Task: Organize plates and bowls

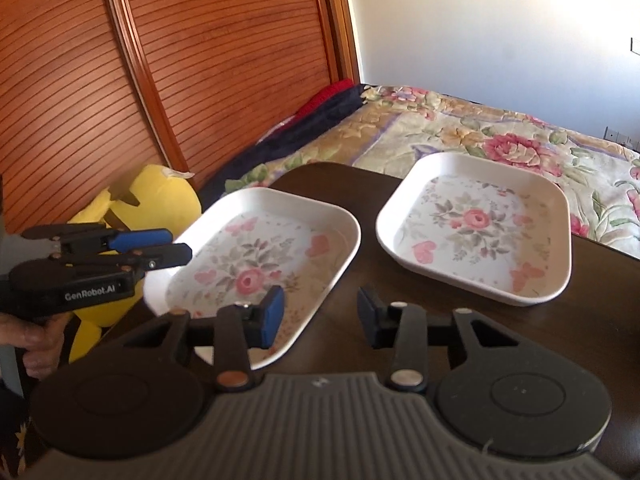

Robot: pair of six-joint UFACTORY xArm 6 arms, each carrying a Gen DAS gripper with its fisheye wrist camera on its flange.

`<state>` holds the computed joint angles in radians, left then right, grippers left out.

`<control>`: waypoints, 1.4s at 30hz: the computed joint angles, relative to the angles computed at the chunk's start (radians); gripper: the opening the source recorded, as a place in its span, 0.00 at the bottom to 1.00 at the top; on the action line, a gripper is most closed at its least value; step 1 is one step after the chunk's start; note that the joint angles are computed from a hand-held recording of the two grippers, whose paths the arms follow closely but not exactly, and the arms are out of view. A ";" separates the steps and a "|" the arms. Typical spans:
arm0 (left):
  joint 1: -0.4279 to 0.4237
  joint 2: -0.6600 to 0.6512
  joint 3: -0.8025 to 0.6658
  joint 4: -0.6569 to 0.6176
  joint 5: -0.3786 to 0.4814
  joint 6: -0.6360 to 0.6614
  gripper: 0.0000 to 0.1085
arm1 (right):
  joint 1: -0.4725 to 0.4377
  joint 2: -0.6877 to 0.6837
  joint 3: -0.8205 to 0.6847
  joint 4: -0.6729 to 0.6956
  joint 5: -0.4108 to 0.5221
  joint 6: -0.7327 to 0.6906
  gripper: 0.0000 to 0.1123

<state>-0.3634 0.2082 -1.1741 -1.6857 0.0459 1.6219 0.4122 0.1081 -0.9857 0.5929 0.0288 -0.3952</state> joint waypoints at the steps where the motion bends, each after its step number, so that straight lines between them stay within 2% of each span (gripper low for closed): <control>1: 0.003 0.006 -0.006 -0.001 0.003 0.001 0.20 | -0.002 0.006 -0.008 0.008 0.009 -0.007 0.34; 5: 0.004 0.016 -0.010 0.019 0.007 -0.022 0.16 | -0.007 0.023 -0.025 0.012 0.029 -0.009 0.27; 14: 0.004 0.025 -0.016 0.003 0.009 -0.002 0.14 | -0.004 0.044 -0.046 0.074 0.046 -0.070 0.23; 16: 0.003 0.025 -0.017 -0.002 0.009 0.001 0.14 | -0.005 0.048 -0.054 0.084 0.052 -0.083 0.19; 25: 0.003 0.008 0.009 0.085 0.016 -0.108 0.13 | -0.003 0.056 -0.061 0.116 0.046 -0.105 0.16; 31: -0.008 -0.034 0.038 0.056 0.014 -0.079 0.13 | -0.005 0.047 -0.052 0.119 0.049 -0.104 0.15; 42: -0.057 -0.118 0.104 0.093 -0.022 -0.123 0.13 | -0.007 -0.018 0.003 0.122 0.034 -0.100 0.14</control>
<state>-0.4199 0.0904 -1.0699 -1.5927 0.0239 1.4989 0.4048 0.0900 -0.9826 0.7145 0.0623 -0.4954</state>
